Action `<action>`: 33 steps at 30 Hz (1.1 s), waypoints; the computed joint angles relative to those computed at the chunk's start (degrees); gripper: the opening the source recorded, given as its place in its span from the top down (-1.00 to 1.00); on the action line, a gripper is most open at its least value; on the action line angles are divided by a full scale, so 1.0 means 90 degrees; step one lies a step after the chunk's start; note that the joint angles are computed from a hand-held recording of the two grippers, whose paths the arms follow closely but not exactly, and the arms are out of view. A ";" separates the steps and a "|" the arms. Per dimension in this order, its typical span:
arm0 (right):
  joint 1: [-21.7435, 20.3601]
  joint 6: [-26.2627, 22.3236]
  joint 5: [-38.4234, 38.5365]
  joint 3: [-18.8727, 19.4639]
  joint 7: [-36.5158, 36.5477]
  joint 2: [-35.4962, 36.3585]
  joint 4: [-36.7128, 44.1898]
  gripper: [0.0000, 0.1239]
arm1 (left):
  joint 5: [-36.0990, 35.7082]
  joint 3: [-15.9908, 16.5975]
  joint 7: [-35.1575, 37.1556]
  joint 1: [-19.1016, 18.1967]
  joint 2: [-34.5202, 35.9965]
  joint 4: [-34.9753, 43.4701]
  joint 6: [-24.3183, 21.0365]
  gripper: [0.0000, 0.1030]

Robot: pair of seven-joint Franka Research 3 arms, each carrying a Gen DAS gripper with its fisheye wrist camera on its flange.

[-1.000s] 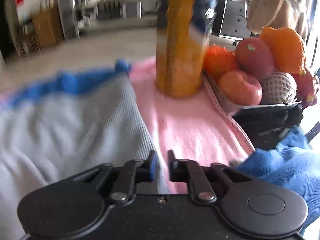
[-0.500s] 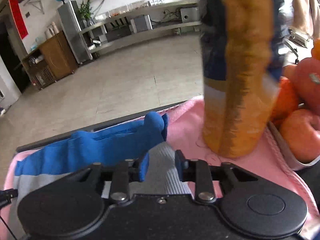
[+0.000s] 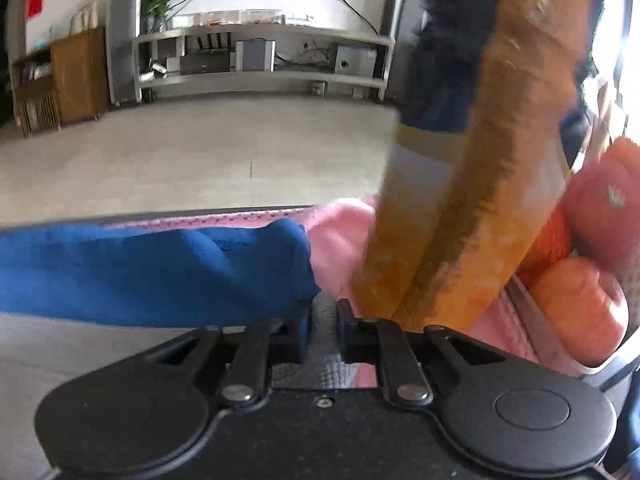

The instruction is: Fold clothes

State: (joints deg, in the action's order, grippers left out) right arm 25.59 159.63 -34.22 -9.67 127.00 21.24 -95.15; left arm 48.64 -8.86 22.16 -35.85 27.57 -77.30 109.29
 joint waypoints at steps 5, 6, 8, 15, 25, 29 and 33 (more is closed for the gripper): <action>-0.0455 0.0156 0.1093 0.0597 -0.0934 -0.0949 -0.0674 0.31 | 0.0028 0.0023 -0.0281 -0.0233 -0.0177 0.0074 -0.0722 0.68; -0.0581 0.0253 0.1390 0.0723 -0.1177 -0.1270 -0.0913 0.30 | 0.0080 -0.0024 -0.0390 -0.0272 -0.0377 -0.0122 -0.0789 0.67; -0.0793 0.0300 0.1906 0.0946 -0.1789 -0.1952 -0.1390 0.30 | 0.0190 -0.0196 -0.0497 -0.0347 -0.0801 -0.0521 -0.0951 0.65; -0.1284 0.0229 0.3224 0.1259 -0.3462 -0.4280 -0.2941 0.20 | 0.0003 -0.1093 -0.0530 -0.0620 -0.1888 -0.1419 -0.1297 0.41; -0.1991 -0.0377 0.4228 0.1900 -0.2662 -0.5702 -0.4947 0.24 | -0.0401 -0.1462 -0.2217 -0.0812 -0.1986 -0.2218 -0.0767 0.42; -0.1426 -0.0782 0.4659 0.1626 -0.3510 -0.5259 -0.4740 0.42 | -0.0312 -0.1451 -0.2381 -0.0755 -0.2076 -0.2399 -0.0607 0.44; -0.1138 -0.1394 0.5194 0.1521 -0.3966 -0.4873 -0.4471 0.62 | -0.0296 -0.1467 -0.2290 -0.0650 -0.2135 -0.2589 -0.0224 0.42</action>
State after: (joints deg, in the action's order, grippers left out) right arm 15.35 147.08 12.53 4.02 91.31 -22.63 -135.38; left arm 45.97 -22.06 1.56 -41.70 8.35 -100.61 107.27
